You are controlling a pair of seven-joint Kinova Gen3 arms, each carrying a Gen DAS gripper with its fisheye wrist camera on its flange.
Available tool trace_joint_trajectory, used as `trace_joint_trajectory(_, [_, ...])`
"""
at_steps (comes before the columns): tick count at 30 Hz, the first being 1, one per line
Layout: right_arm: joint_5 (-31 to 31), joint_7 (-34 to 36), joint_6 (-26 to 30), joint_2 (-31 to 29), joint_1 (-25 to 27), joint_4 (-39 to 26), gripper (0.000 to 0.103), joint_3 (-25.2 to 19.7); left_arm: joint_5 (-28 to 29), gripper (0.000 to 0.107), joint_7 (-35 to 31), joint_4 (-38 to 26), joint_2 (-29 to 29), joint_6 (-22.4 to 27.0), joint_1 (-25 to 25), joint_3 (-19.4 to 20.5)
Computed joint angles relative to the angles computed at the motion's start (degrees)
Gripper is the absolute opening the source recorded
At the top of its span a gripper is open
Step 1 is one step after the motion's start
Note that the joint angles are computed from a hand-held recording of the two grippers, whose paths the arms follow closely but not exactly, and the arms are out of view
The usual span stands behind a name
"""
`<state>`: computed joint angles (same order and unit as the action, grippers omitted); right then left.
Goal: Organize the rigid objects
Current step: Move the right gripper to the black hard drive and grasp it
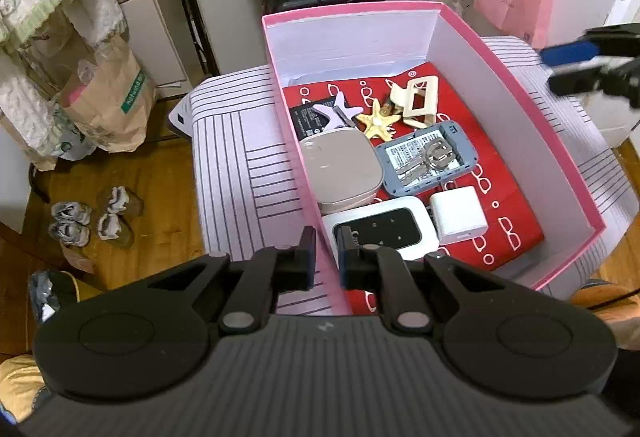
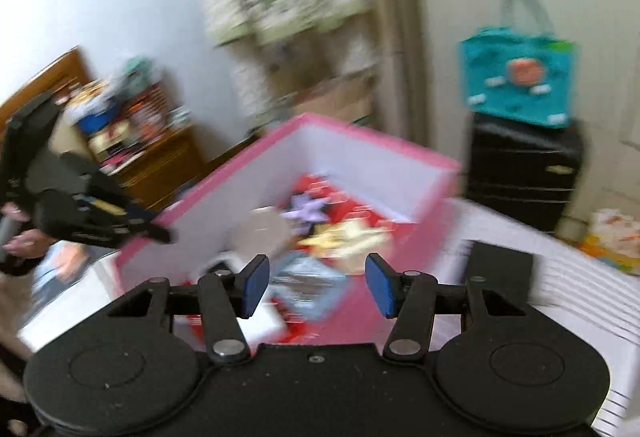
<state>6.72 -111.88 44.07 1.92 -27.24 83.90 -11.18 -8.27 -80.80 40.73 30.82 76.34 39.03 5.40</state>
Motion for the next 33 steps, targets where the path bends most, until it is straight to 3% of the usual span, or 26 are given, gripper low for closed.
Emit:
trace_joint_trajectory(6, [10.60, -10.69, -4.80, -4.06, 2.20, 9.31, 0.060, 0.13, -1.68, 0.008, 1.44, -2.84, 1.48, 1.64, 1.68, -1.14])
trace_joint_trajectory(10, [14.49, -13.36, -6.48, -3.24, 10.64, 12.38, 0.060, -6.70, -2.34, 0.007, 3.26, -1.66, 1.11, 0.39, 2.19, -1.59])
trace_joint_trajectory(19, [10.54, 6.69, -16.76, 2.97, 34.52, 14.96, 0.070, -24.79, -0.15, 0.007, 7.99, 2.25, -0.96, -3.34, -0.06, -0.57])
trace_joint_trajectory(22, [12.28, 13.68, -13.45, 7.48, 38.28, 11.25, 0.072, -29.96, -0.29, 0.006, 8.79, 2.66, -1.10, -3.77, -0.10, -0.40])
trace_joint_trajectory(24, [13.32, 18.34, -8.79, 10.71, 35.58, 7.14, 0.073, -28.43, -0.77, 0.006, 9.15, 2.15, -0.76, -3.45, 0.24, -0.45])
trace_joint_trajectory(26, [12.71, 23.00, -4.87, 12.72, 30.39, 3.20, 0.073, -23.42, -0.86, 0.006, 9.18, 1.58, -0.49, -2.99, 0.28, -0.38])
trace_joint_trajectory(31, [4.49, 34.46, -0.31, 15.29, 21.58, -3.39, 0.075, -11.61, -0.71, 0.006, 9.06, 1.55, -0.47, -3.04, 0.16, -0.26])
trace_joint_trajectory(33, [1.29, 39.12, 0.62, 15.88, 20.35, -4.85, 0.085, -9.16, -0.74, 0.006, 9.06, 1.36, -0.33, -2.90, 0.22, -0.31])
